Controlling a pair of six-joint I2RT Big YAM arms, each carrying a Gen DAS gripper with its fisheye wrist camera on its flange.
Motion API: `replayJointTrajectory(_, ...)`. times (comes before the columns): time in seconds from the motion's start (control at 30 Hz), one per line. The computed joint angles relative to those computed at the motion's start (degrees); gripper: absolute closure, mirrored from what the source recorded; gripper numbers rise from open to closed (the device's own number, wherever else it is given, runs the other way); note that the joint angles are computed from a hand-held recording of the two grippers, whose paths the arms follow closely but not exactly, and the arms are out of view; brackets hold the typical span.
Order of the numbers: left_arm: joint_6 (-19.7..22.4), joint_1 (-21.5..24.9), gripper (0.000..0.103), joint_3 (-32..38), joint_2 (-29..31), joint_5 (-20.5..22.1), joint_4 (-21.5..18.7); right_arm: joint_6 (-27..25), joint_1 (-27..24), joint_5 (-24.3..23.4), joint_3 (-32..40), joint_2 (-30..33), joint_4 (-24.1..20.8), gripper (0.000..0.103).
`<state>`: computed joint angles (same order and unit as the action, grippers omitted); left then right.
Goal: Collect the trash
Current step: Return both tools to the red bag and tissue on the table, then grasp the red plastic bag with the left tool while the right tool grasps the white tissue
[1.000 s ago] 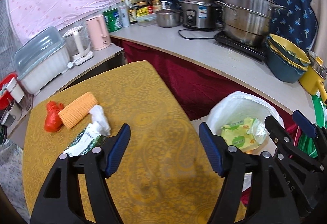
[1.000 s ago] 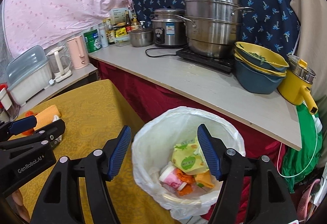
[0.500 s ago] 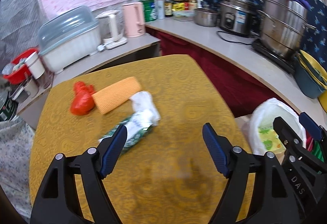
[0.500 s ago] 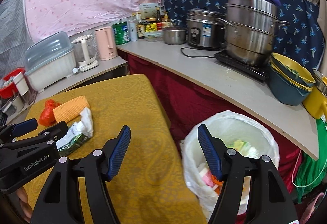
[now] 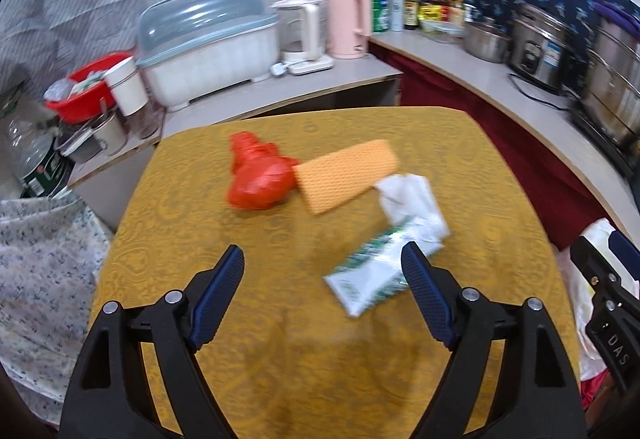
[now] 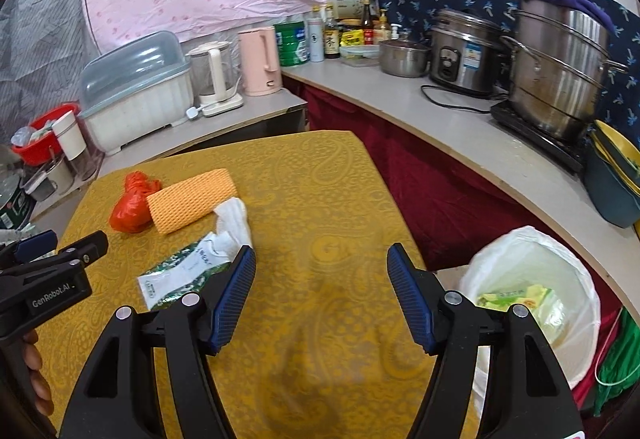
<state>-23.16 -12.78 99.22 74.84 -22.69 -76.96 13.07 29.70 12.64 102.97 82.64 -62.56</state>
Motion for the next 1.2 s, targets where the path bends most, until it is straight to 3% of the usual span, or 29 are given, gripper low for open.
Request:
replayJointTrajectory(0.37,5.7,12.5,0.016,-0.6,2.7,5.3,3.3,0.9,2.3,-3.1,14.7,14.6,-4.6,0.037)
replayJointTrajectory(0.53,8.8,15.9,0.015,0.6,5.9,8.2,4.5,-0.2,3.2,-3.0,23.5,22.5,-7.7,0.038)
replayJointTrajectory(0.73,9.4,18.3,0.012,2.2,9.9,11.8,5.8,-0.2,3.4,-3.7,29.6,28.8,-10.6,0.040)
replayJointTrajectory(0.93,9.4,19.1,0.011,3.4,13.6,15.2,6.9,0.4,2.9,-5.0,32.1,32.1,-12.1,0.054)
replayJointTrajectory(1.03,10.1,19.0,0.012,3.0,14.5,16.1,7.6,0.4,2.7,-5.9,32.7,33.2,-12.9,0.070)
replayJointTrajectory(1.2,10.0,19.1,0.041,3.1,15.5,18.7,7.5,0.3,2.7,-7.1,31.1,32.7,-11.7,0.087)
